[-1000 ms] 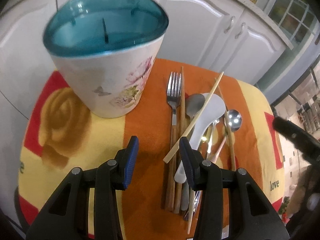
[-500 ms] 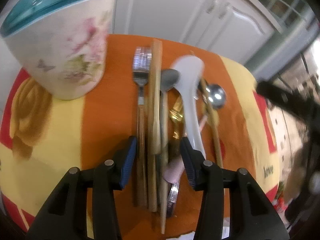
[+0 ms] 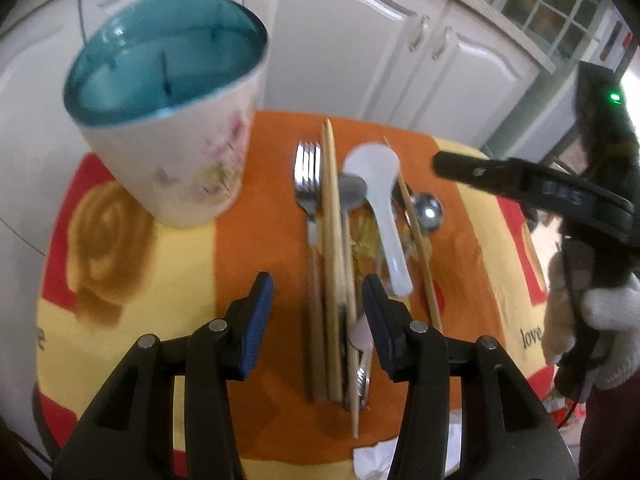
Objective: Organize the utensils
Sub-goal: 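Grasp the thin bamboo skewer with the left tool while the right tool grasps the white ceramic spoon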
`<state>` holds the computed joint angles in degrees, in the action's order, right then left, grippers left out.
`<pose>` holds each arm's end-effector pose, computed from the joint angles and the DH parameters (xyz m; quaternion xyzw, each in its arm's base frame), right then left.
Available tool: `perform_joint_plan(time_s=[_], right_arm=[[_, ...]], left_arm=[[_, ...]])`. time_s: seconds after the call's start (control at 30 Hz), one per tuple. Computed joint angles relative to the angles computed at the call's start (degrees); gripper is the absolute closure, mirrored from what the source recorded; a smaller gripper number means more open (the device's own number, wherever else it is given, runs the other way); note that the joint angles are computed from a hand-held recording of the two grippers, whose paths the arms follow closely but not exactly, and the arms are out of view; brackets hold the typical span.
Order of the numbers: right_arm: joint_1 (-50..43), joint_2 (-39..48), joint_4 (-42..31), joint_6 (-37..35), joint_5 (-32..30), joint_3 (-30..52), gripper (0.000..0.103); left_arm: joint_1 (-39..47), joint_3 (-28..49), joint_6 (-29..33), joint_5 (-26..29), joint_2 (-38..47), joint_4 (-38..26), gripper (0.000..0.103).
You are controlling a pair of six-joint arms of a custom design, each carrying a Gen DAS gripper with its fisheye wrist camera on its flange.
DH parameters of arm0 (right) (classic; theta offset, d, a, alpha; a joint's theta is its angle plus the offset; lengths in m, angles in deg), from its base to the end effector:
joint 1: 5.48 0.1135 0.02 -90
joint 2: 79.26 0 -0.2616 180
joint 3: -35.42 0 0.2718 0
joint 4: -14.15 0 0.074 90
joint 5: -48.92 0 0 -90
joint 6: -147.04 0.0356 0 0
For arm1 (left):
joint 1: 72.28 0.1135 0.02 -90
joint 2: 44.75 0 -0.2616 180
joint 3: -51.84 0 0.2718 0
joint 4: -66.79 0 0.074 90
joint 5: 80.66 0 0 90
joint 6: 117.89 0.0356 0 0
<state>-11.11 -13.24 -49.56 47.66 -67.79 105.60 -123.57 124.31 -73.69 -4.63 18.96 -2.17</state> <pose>0.2388 -0.0075 0.2810 -0.0913 0.9363 0.1876 0.2824 0.1485 -0.1715 0.2952 0.0147 0.9596 -0.1135 0.2570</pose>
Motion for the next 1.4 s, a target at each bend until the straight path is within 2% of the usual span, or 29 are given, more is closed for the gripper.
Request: perform_joint_plan(time_s=[0.07,0.1,0.2,0.3,0.33,0.37,0.4,0.47,0.6,0.8,1.03,1.17,1.23,1.3,1.4], right_arm=[[2.1,3.8,0.6,0.7,-1.1,1.6,0.047],[3.6,6.2,1.0,0.6,-1.3,2.8,0.048],[7.1,10.6,2.7,0.7,2.1,4.7,0.055],[7.2,14.2,3.4,1.4,1.0,5.9,0.077],[6.9,15.5,3.9,1.9,-0.8,6.1,0.09],[6.5,16.1,4.1,2.1,-2.0,6.0,0.093],[6.1,16.0,4.4,2.3,-2.9,5.7,0.094],[5.4,14.4,4.9,2.0,-4.3,4.5,0.095],[2.0,9.7,2.8,0.0,-7.2,2.4,0.097],[-5.5,4.3,-5.4,-4.5,-14.8,0.9,0.099],[-9.8,2.3,-15.1,-9.2,-20.1,-2.0,0.099],[-8.2,1.2,-16.1,-9.6,-17.0,-4.7,0.099],[-7.0,0.7,-15.7,-9.5,-15.6,-6.2,0.099],[-5.3,0.5,-15.2,-9.4,-13.6,-6.9,0.099],[-3.0,0.0,-13.5,-7.8,-10.4,-7.8,0.097]], left_arm=[[1.2,0.8,1.0,-0.1,0.8,-0.1,0.058],[1.4,1.1,1.2,0.0,1.4,0.2,0.058],[2.2,1.5,2.5,1.0,3.4,1.8,0.058],[3.2,1.9,4.0,2.5,6.4,3.5,0.058],[3.3,1.8,4.2,3.0,7.1,4.0,0.058],[3.6,1.6,4.6,3.7,7.7,4.7,0.061],[4.2,1.2,5.0,4.8,8.3,5.7,0.074],[4.9,1.4,5.2,6.2,9.7,5.9,0.09],[4.7,-0.3,5.3,7.6,7.3,6.3,0.098],[1.5,-1.0,4.8,7.6,-0.7,-1.0,0.098],[-4.5,-2.3,2.0,6.2,-6.7,-10.4,0.098],[-6.5,-4.7,-0.6,6.8,-9.0,-12.9,0.098],[-6.0,-5.4,-1.2,7.1,-9.7,-13.0,0.094],[-3.7,-5.7,-0.8,7.8,-11.0,-12.5,0.079],[0.0,-5.3,1.1,8.2,-12.7,-11.9,0.064]])
